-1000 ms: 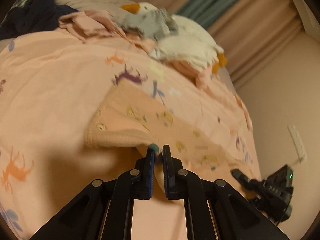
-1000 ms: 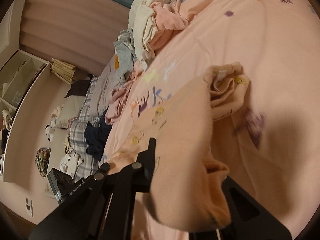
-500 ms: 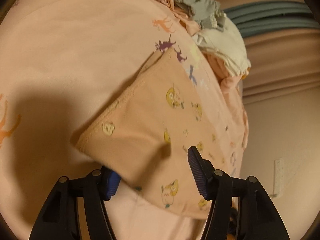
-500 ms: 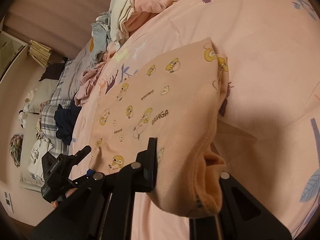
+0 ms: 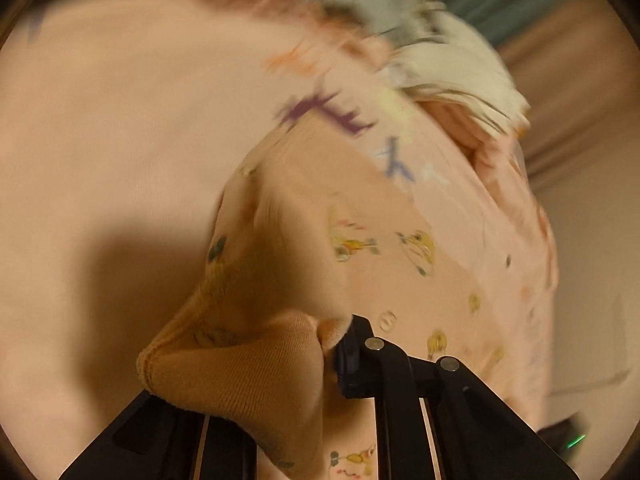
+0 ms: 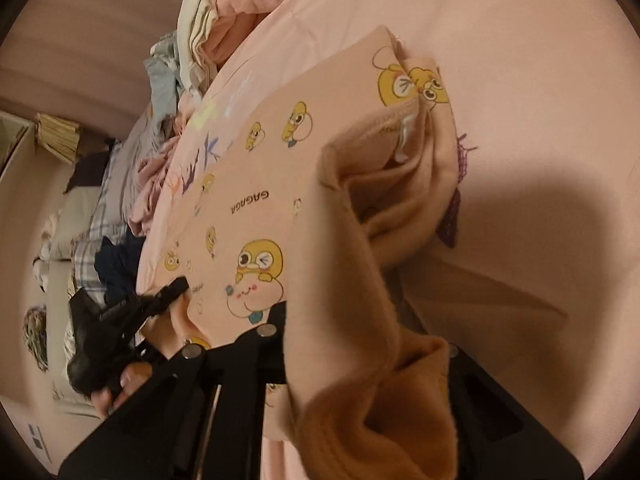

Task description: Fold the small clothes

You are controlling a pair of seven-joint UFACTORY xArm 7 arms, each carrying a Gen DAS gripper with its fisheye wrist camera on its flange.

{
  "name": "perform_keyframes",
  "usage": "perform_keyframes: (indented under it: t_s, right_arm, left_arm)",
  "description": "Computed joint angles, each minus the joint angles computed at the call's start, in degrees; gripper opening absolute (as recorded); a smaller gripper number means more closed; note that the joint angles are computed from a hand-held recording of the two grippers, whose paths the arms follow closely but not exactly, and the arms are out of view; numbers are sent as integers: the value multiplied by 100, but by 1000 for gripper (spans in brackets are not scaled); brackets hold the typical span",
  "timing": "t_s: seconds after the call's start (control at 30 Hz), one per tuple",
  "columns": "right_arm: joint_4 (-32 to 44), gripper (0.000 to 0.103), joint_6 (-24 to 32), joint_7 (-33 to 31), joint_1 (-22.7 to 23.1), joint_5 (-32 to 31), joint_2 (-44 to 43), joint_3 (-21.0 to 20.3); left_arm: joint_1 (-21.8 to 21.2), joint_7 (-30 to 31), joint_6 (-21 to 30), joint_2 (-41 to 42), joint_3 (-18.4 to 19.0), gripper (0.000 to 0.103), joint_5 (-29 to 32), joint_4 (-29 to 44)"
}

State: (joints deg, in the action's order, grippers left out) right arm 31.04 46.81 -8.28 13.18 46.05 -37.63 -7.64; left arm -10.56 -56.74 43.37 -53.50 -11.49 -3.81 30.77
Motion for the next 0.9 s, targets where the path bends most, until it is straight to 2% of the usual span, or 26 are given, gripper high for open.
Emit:
perform_keyframes:
  t_s: [0.07, 0.17, 0.23, 0.37, 0.5, 0.57, 0.63, 0.67, 0.73, 0.77, 0.83, 0.87, 0.9]
  right_arm:
    - [-47, 11, 76, -533, 192, 424, -170, -354]
    - [-41, 11, 171, -790, 113, 536, -436, -435]
    - [8, 11, 434, -1019, 184, 754, -558, -653]
    - [-1, 11, 787, -1003, -21, 647, -897, -579]
    - [-181, 11, 1040, -840, -247, 479, -1263, -634]
    - [-214, 12, 1079, -710, -378, 288, -1271, -560]
    - [-217, 15, 1067, -396, -584, -130, -1163, -319]
    - [-220, 15, 1039, -350, -550, -135, -1097, -318]
    - [-293, 15, 1060, -270, -570, -288, -1167, -267]
    - [-327, 15, 1031, -283, -578, -397, -1248, -221]
    - [-328, 15, 983, -266, -572, -686, -1344, -66]
    - [-308, 15, 958, -226, -545, -776, -1325, -28]
    - [-278, 15, 940, -171, -520, -866, -1306, 16]
  left_arm:
    - [-113, 12, -10, -355, -39, 8, -6, -70]
    - [-347, 15, -174, -860, 96, 6, -272, -235]
    - [-437, 79, -1, -1128, -21, 4, -260, -144]
    - [-633, 49, 343, -1669, -173, 3, -395, -133]
    - [-563, -97, 667, -1878, -247, 3, -471, -236]
    - [-557, -141, 545, -1809, -225, 3, -560, -413]
    - [-671, -91, 490, -1686, -36, 3, -716, -601]
    - [-669, -193, 411, -1730, 41, 3, -846, -740]
    - [-733, -284, 4, -1897, 267, 5, -1127, -1054]
    - [-770, -294, -137, -1959, 334, 8, -1216, -1138]
    - [-885, -129, -461, -1930, 542, 38, -1336, -1246]
    - [-963, -9, -497, -1849, 660, 43, -1376, -1227]
    - [-1054, 118, -446, -1748, 769, 53, -1418, -1169]
